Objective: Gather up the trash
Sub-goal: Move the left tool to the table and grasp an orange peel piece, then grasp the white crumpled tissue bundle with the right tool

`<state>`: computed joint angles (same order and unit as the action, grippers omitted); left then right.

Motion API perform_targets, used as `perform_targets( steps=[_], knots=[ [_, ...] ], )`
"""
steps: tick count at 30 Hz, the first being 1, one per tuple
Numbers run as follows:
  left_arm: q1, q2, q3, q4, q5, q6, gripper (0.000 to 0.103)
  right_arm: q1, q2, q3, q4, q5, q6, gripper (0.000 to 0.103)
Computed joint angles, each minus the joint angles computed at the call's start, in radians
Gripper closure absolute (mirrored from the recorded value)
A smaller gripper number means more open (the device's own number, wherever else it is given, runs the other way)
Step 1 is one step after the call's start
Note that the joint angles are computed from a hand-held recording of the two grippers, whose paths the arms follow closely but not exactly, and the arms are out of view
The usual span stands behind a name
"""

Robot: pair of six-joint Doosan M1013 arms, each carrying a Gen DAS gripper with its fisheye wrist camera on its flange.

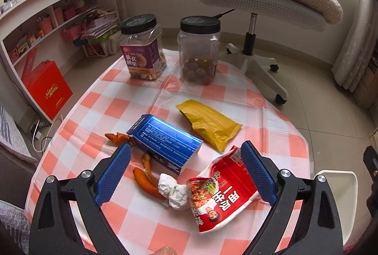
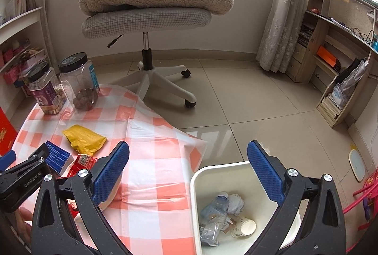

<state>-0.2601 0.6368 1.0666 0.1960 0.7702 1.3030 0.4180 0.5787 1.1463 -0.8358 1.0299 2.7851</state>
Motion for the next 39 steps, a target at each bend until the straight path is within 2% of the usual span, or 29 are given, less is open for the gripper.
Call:
perform_targets(
  steps=[3, 5, 6, 7, 8, 11, 16, 17, 19, 20, 22, 26, 29, 33, 35, 38, 39],
  knots=[
    [0.04, 0.077, -0.102, -0.041, 0.188, -0.078, 0.012, 0.003, 0.024, -0.041, 0.032, -0.015, -0.031, 0.007],
    [0.077, 0.13, -0.169, -0.143, 0.32, -0.105, 0.012, 0.002, 0.041, -0.071, 0.075, -0.027, -0.069, 0.007],
    [0.094, 0.154, -0.197, -0.199, 0.378, -0.114, 0.014, 0.001, 0.049, -0.085, 0.102, -0.034, -0.091, 0.007],
    [0.107, 0.173, -0.217, -0.243, 0.423, -0.124, 0.022, -0.001, 0.057, -0.099, 0.129, -0.04, -0.111, 0.007],
    [0.116, 0.187, -0.228, -0.268, 0.453, -0.135, 0.025, -0.002, 0.064, -0.111, 0.155, -0.046, -0.128, 0.007],
    [0.122, 0.194, -0.22, -0.271, 0.436, -0.146, 0.032, -0.008, 0.086, -0.144, 0.221, -0.055, -0.177, 0.007],
    [0.123, 0.188, -0.203, -0.315, 0.389, -0.102, 0.035, -0.011, 0.11, -0.178, 0.283, -0.055, -0.236, 0.007],
    [0.123, 0.19, -0.206, -0.32, 0.392, -0.084, 0.04, -0.01, 0.114, -0.183, 0.291, -0.051, -0.251, 0.007],
    [0.113, 0.192, -0.211, -0.271, 0.412, -0.047, 0.074, -0.009, 0.121, -0.193, 0.308, -0.053, -0.288, 0.007],
    [0.112, 0.191, -0.212, -0.262, 0.415, -0.033, 0.08, -0.007, 0.124, -0.199, 0.32, -0.057, -0.315, 0.007],
    [0.122, 0.177, -0.193, -0.281, 0.411, -0.011, 0.085, -0.004, 0.133, -0.211, 0.342, -0.068, -0.385, 0.007],
    [0.147, 0.13, -0.145, -0.248, 0.37, 0.017, 0.087, 0.011, 0.163, -0.251, 0.424, -0.089, -0.606, 0.007],
    [0.175, 0.095, -0.127, -0.255, 0.351, 0.056, 0.087, 0.031, 0.209, -0.314, 0.499, -0.059, -0.826, 0.007],
    [0.199, 0.045, -0.089, -0.251, 0.281, 0.102, 0.087, 0.059, 0.285, -0.414, 0.58, 0.016, -1.078, 0.01],
    [0.212, 0.031, -0.075, -0.271, 0.265, 0.121, 0.087, 0.07, 0.326, -0.471, 0.596, 0.074, -1.149, 0.015],
    [0.232, 0.037, -0.09, -0.353, 0.303, 0.163, 0.087, 0.074, 0.375, -0.537, 0.599, 0.146, -1.168, 0.017],
    [0.235, 0.042, -0.098, -0.371, 0.317, 0.175, 0.087, 0.076, 0.383, -0.543, 0.574, 0.148, -1.159, 0.017]
  ],
)
